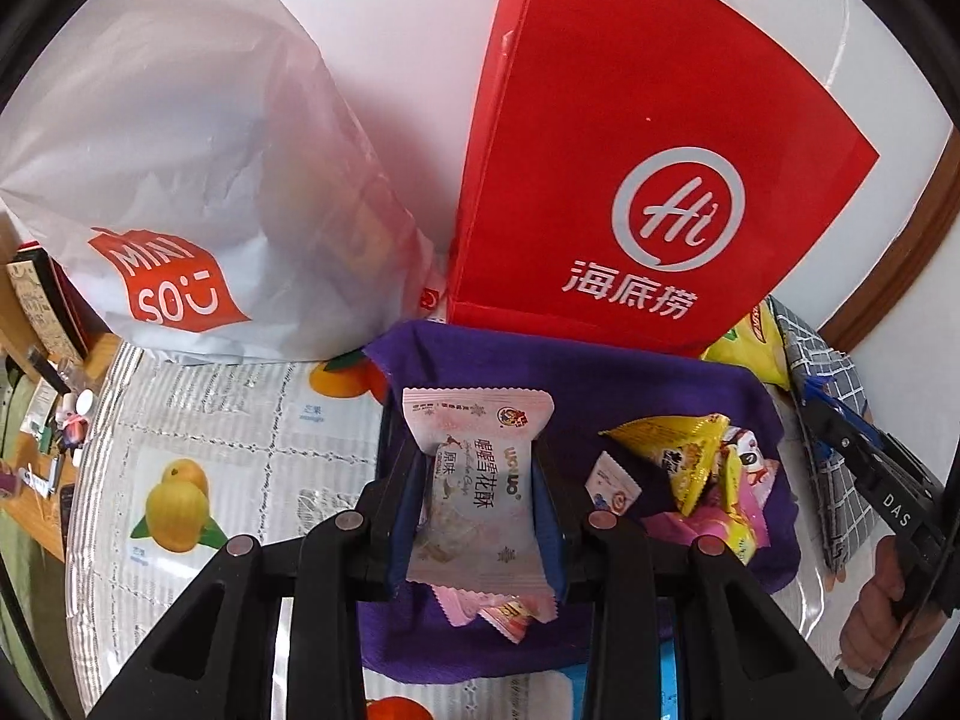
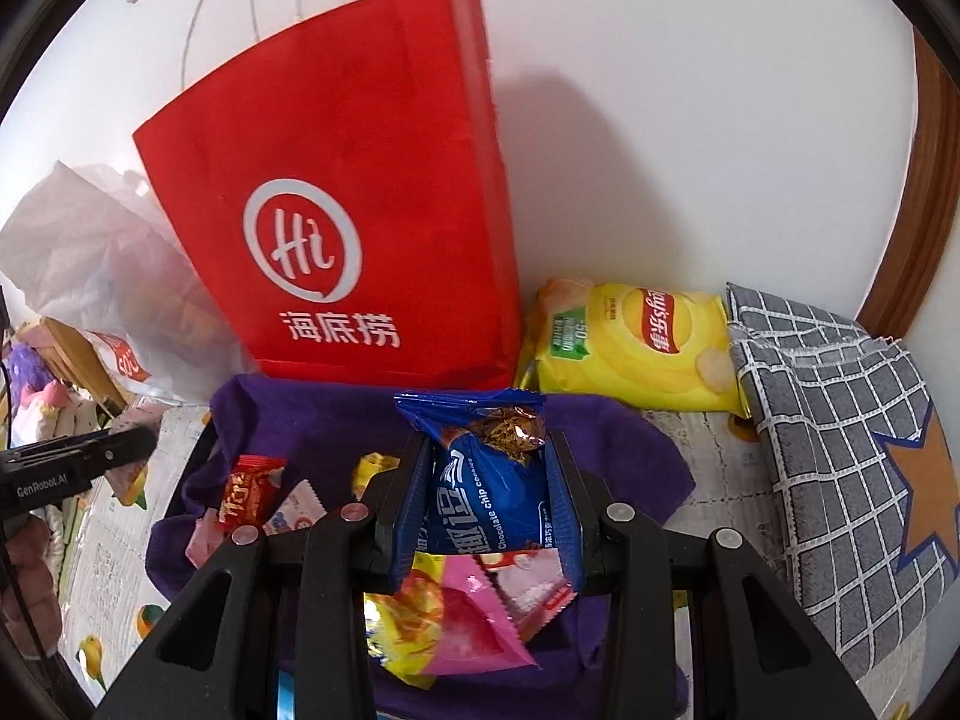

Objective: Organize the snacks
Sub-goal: 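Open the left gripper over the towel while the right releases the blue bag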

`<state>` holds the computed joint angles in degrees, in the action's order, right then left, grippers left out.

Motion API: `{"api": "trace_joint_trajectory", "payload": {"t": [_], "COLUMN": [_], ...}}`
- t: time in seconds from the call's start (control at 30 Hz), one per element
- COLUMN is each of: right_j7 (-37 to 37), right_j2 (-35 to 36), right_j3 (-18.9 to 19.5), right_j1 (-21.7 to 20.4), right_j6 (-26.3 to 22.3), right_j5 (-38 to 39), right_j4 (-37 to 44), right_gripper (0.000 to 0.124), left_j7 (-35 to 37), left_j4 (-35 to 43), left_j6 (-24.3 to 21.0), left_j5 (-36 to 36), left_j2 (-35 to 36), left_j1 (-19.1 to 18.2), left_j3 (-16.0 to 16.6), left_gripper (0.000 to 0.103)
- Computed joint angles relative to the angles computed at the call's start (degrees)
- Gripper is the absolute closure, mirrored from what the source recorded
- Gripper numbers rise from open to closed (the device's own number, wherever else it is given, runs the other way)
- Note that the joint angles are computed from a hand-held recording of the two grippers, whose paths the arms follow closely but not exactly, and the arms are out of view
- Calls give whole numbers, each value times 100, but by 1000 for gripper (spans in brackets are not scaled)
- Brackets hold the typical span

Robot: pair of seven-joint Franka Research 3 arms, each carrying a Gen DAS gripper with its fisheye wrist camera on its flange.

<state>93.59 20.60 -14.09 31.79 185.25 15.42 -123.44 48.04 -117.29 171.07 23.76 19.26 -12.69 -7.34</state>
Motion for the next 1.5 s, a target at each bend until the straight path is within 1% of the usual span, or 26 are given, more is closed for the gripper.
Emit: {"api": "trace_joint_trajectory", "payload": {"t": [0.03,0.2,0.27,0.3,0.33,0.37,0.4,0.5,0.63,0.7,0.73,0.8,0.9,0.93,1.0,1.17,1.3,1.4,1.5], "right_j7": [-52,-170,-273,-302,-292,-233,-205,-187,-129,-136,-105,-29,53,81,168,196,311,320,389], "right_j2": [4,137,210,236,278,339,370,440,447,434,426,440,448,446,429,347,281,213,157], "right_j3": [156,550,866,952,943,830,806,927,948,986,947,872,822,810,736,774,640,664,587], "right_j1": [-172,-569,-846,-914,-895,-776,-754,-868,-916,-965,-933,-867,-823,-814,-751,-808,-685,-690,-589], "right_j6": [-36,-269,-415,-467,-526,-598,-640,-741,-810,-847,-868,-928,-1002,-1000,-961,-936,-913,-857,-776], "right_j5": [2,-80,-93,-107,-144,-220,-267,-312,-371,-399,-432,-510,-619,-652,-729,-791,-907,-951,-1008], "right_j4": [16,166,270,300,345,402,437,507,523,523,519,544,572,571,539,471,416,362,306], "right_gripper": [86,86,86,86,86,86,86,86,86,85,85,84,83,83,82,79,73,68,65], "left_j7": [6,267,408,457,478,482,503,576,802,875,935,1122,1687,1735,1672,1815,1888,1856,1766], "left_j4": [10,124,160,179,199,219,239,336,427,446,456,498,583,608,657,745,729,697,663], "left_j6": [-13,-133,-166,-184,-208,-230,-252,-352,-399,-395,-389,-411,-546,-600,-678,-758,-723,-688,-672], "left_j5": [-25,-311,-430,-469,-485,-498,-520,-596,-758,-784,-813,-960,-1444,-1506,-1472,-1646,-1712,-1688,-1597], "left_j2": [19,167,214,237,258,279,304,404,518,540,555,606,729,744,760,844,833,796,742], "left_j1": [17,196,252,255,234,209,198,169,215,192,201,291,645,618,425,398,400,346,258], "left_j3": [-9,-212,-294,-310,-301,-285,-290,-322,-467,-478,-509,-650,-1105,-1087,-905,-914,-911,-843,-743], "left_gripper": [71,71,71,71,71,71,71,71,71,71,71,70,70,70,70,70,70,70,69]}}
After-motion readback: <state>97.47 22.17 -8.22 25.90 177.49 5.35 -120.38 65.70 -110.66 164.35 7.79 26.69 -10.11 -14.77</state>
